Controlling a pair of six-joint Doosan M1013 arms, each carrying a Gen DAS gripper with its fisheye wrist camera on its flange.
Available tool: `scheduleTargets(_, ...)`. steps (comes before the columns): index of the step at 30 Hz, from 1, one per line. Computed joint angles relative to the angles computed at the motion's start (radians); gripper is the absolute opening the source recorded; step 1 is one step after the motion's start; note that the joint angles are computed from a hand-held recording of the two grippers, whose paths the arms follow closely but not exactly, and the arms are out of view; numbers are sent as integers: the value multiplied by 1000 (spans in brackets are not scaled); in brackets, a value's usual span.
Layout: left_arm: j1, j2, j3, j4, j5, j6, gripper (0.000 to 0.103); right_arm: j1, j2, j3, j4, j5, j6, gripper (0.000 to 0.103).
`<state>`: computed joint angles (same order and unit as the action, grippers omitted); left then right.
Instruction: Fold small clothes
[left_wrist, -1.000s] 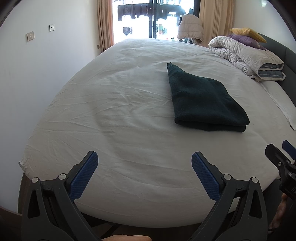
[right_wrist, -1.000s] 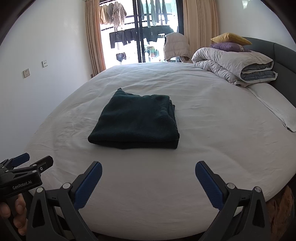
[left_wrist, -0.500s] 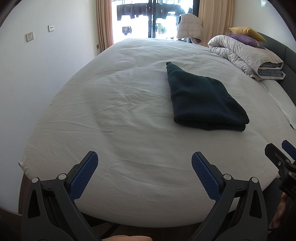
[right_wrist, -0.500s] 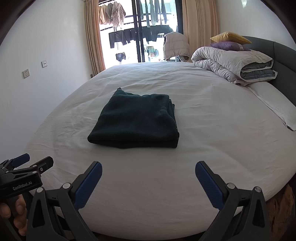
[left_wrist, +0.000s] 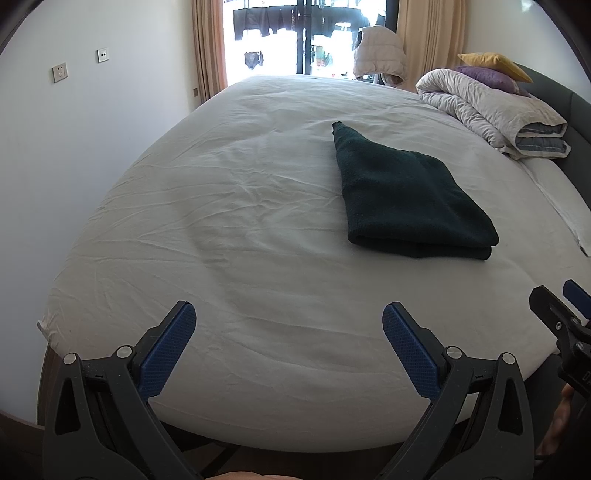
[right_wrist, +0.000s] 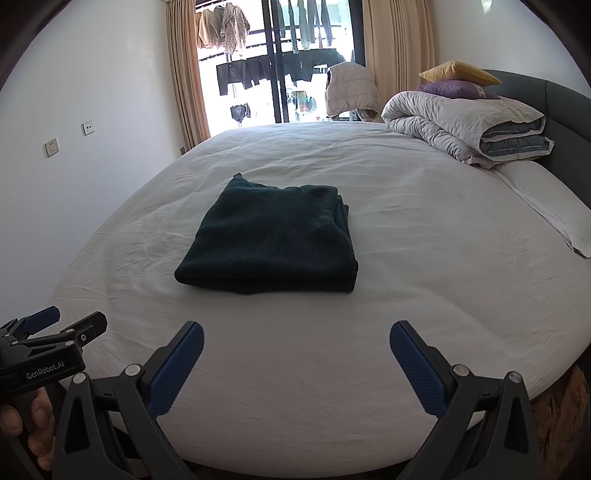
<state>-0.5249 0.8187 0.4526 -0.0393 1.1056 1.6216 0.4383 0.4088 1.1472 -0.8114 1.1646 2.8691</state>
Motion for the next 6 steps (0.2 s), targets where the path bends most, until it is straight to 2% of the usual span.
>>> scheduleTargets(6, -1, -10, 22, 0, -24, 2, 103, 0, 0, 2, 6, -2, 5, 103)
